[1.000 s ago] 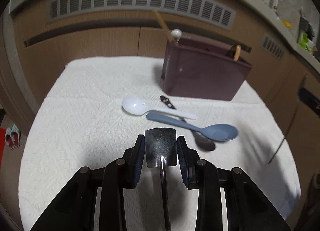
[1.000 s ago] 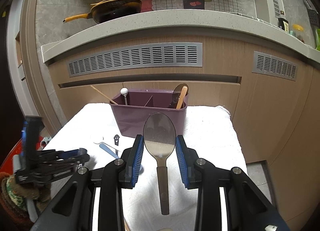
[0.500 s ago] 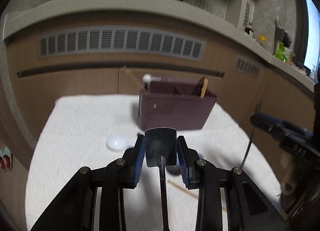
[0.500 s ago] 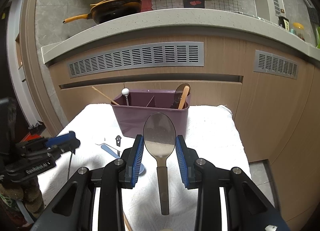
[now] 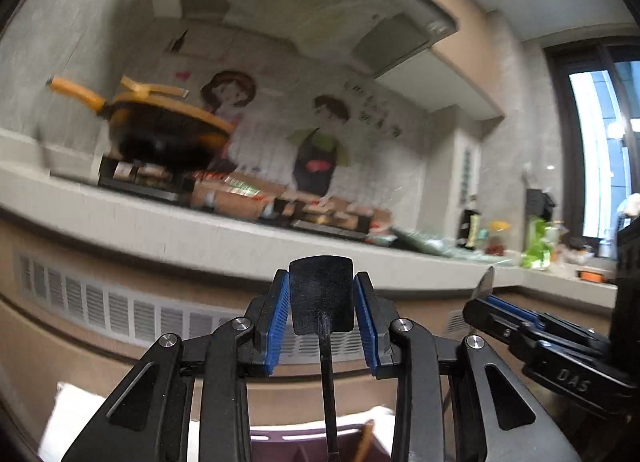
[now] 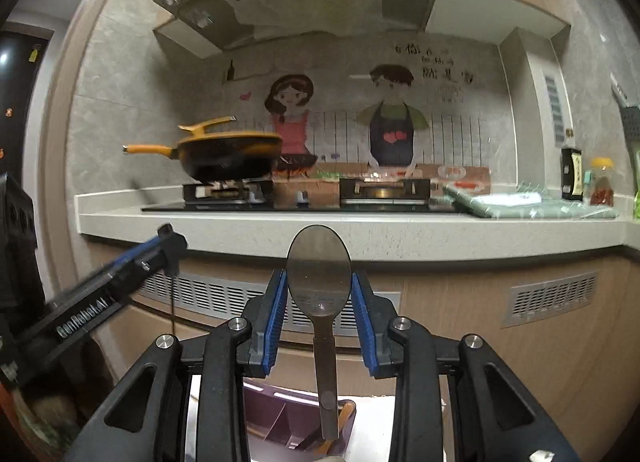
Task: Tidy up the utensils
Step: 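Lift the spatula and grey spoon over the maroon caddy and open both tools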
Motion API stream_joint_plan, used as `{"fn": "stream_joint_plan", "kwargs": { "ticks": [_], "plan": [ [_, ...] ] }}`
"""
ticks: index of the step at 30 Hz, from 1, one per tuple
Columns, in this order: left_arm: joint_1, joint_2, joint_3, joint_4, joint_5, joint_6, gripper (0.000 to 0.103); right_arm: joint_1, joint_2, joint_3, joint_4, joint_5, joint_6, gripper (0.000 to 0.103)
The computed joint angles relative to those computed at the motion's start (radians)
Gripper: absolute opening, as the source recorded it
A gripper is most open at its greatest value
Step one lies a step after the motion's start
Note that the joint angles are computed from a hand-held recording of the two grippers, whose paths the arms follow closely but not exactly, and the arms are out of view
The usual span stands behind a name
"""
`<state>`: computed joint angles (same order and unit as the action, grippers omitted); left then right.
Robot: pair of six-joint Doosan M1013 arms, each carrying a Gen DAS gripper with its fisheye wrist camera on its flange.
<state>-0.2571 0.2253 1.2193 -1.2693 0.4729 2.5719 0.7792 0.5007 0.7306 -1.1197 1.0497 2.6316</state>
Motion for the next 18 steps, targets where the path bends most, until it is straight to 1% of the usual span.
{"fn": "stream_joint_plan", "kwargs": {
  "ticks": [2, 5, 6, 7, 8, 11, 14, 16, 18],
  "plan": [
    [-0.012, 0.030, -0.016, 0.067, -0.039, -0.075, 0.033, -0.025, 0.006, 0.012, 0.044, -0.016, 0.022, 0.030],
    [-0.025, 0.068, -0.029, 0.159, -0.069, -0.150, 0.033, -0.061, 0.022, 0.019, 0.140, -0.035, 0.016, 0.030],
    [-0.027, 0.078, -0.031, 0.179, -0.076, -0.157, 0.033, -0.071, 0.025, 0.025, 0.167, -0.043, 0.014, 0.030],
    [-0.031, 0.090, -0.042, 0.225, -0.075, -0.192, 0.033, -0.081, 0.028, 0.031, 0.201, -0.052, 0.010, 0.030],
    [-0.032, 0.103, -0.053, 0.279, -0.062, -0.243, 0.033, -0.086, 0.031, 0.035, 0.218, -0.056, 0.011, 0.030],
    [-0.032, 0.123, -0.064, 0.382, -0.009, -0.340, 0.033, -0.102, 0.034, 0.055, 0.282, -0.072, 0.005, 0.030],
    [-0.033, 0.132, -0.064, 0.469, 0.050, -0.405, 0.033, -0.105, 0.033, 0.077, 0.330, -0.066, -0.005, 0.030],
    [-0.030, 0.134, -0.065, 0.506, 0.105, -0.444, 0.033, -0.112, 0.031, 0.088, 0.405, -0.050, -0.045, 0.031],
    [-0.028, 0.134, -0.069, 0.536, 0.163, -0.454, 0.034, -0.114, 0.028, 0.098, 0.456, -0.037, -0.079, 0.032]
  ]
}}
